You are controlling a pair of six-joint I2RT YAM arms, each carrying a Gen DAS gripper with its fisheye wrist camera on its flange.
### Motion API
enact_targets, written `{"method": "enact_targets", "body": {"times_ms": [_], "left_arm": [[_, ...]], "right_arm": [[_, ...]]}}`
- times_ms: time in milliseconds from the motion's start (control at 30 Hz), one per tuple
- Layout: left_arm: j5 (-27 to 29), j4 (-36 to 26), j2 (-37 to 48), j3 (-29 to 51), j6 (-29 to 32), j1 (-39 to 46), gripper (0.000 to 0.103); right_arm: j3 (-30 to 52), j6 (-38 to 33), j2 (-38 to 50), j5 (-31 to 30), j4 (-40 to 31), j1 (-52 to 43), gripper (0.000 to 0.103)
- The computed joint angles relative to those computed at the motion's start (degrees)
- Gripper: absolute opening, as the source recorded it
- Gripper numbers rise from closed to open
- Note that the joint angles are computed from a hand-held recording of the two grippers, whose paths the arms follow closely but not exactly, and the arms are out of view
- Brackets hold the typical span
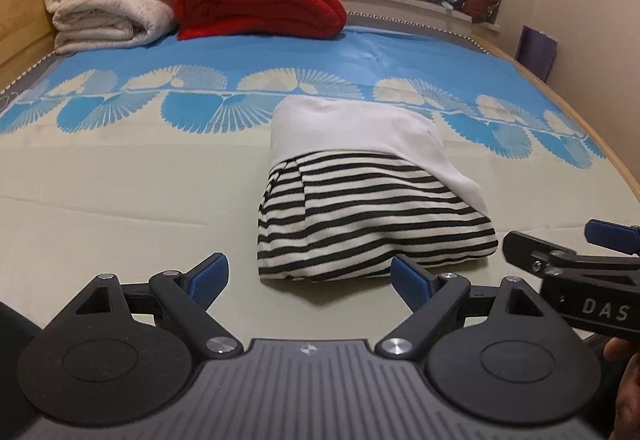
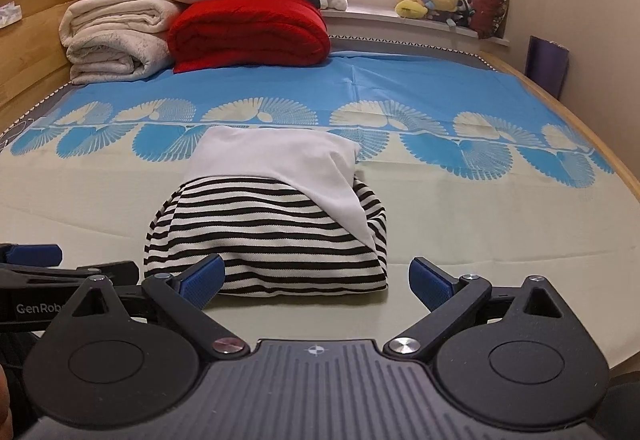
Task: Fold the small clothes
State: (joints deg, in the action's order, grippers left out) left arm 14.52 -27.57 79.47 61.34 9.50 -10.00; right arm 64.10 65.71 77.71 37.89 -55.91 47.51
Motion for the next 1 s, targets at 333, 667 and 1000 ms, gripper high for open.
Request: {"method": "enact_targets", "body": {"times_ms": [333,667,1000], "left_arm": [[0.54,0.69,0.36,0.05,0.56,0.12,0.091],[0.55,0.75,1.02,0.39,0.47,0.07,0.091],[0.42,0.96,1.00,0.28,0.43,-0.08,0.091]], "right_arm": [[0.04,-1.20,0.35,-0.43,1.12,-0.24,0.098],[-0.44,-1.20,0.20,-0.85,1.75,-0.77,0.098],[0.04,-1.18,0.70,-0.95,1.51,-0.97,0.098]]}}
